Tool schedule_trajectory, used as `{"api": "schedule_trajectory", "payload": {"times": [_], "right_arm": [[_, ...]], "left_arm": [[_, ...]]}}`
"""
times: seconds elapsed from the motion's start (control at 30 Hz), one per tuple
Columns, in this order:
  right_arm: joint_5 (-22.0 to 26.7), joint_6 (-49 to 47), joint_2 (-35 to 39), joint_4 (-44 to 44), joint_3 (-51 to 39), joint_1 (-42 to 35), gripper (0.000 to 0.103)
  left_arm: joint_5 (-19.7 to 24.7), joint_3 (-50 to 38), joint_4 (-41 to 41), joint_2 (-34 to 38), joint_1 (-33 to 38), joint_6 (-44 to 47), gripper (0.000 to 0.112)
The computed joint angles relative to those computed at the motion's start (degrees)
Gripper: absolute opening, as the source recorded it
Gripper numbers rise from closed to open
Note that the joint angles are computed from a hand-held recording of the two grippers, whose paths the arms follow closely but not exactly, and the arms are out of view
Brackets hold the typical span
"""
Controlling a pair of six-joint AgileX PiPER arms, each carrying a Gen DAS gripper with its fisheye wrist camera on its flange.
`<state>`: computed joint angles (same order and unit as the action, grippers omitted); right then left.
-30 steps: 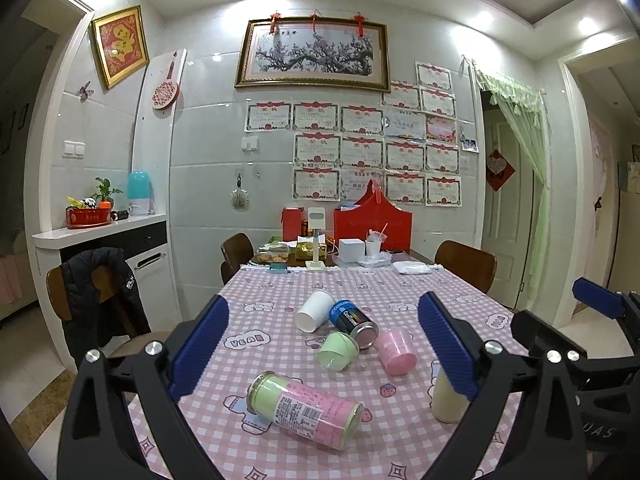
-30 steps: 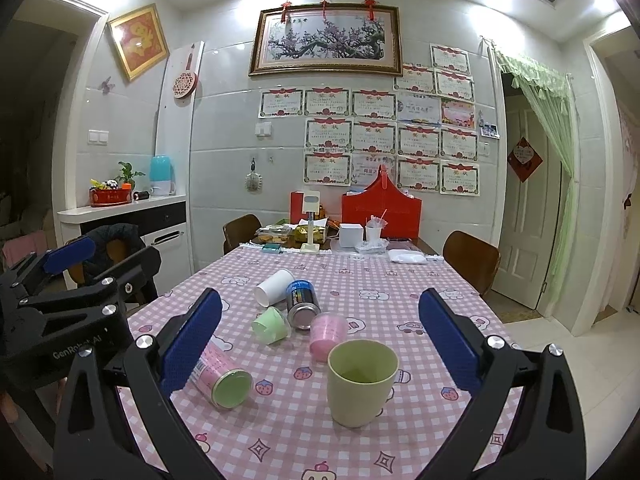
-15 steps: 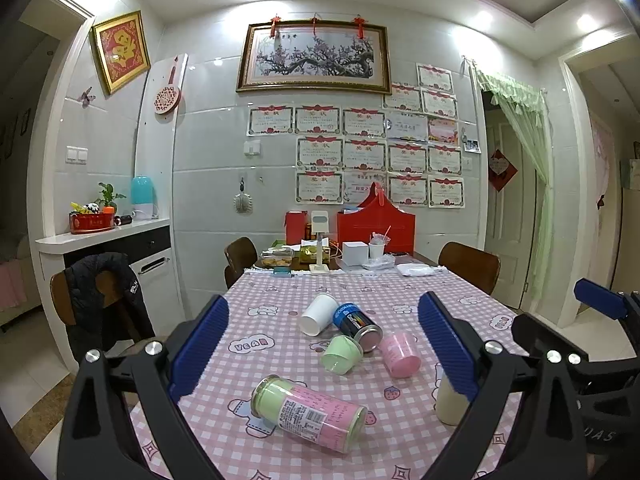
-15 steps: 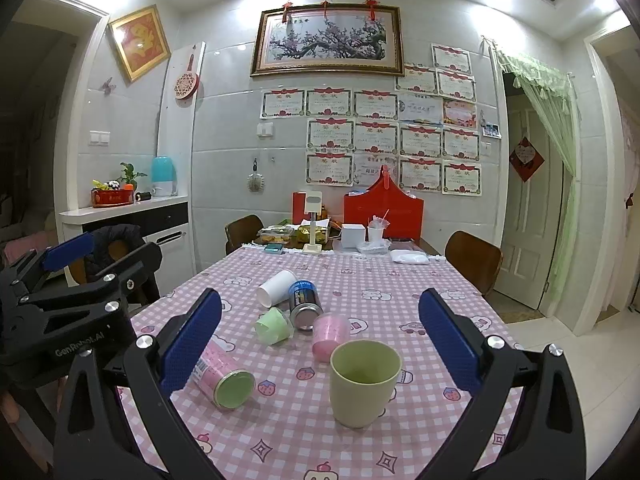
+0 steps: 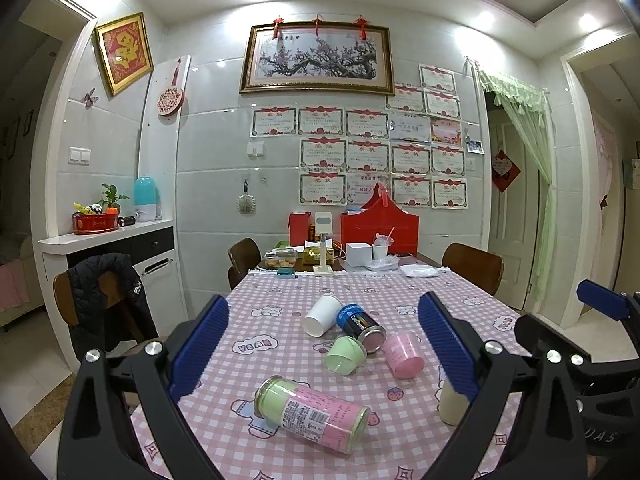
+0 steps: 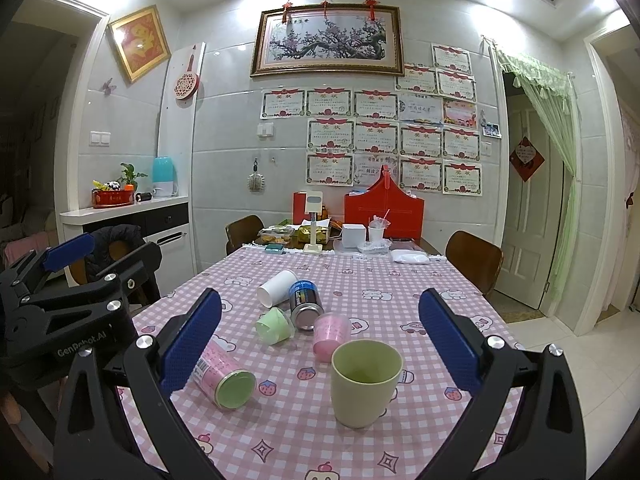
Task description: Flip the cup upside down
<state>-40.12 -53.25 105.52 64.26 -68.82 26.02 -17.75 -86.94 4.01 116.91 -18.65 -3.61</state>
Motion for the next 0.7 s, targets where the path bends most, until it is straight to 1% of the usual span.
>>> {"api": "schedule_trajectory", "payload": {"times": [0.33, 0.7], "right_arm": [[0.2, 0.0, 0.1, 0.1, 0.0, -0.2, 0.095], [0.2, 0.1, 0.5, 0.2, -0.3, -0.1, 0.095]], "left_arm": [[-0.4, 0.2, -4.9, -0.1, -0.5, 5.8, 0.094], [-0.4, 0.1, -4.6, 0.0, -0.4, 5.4, 0.094]]}}
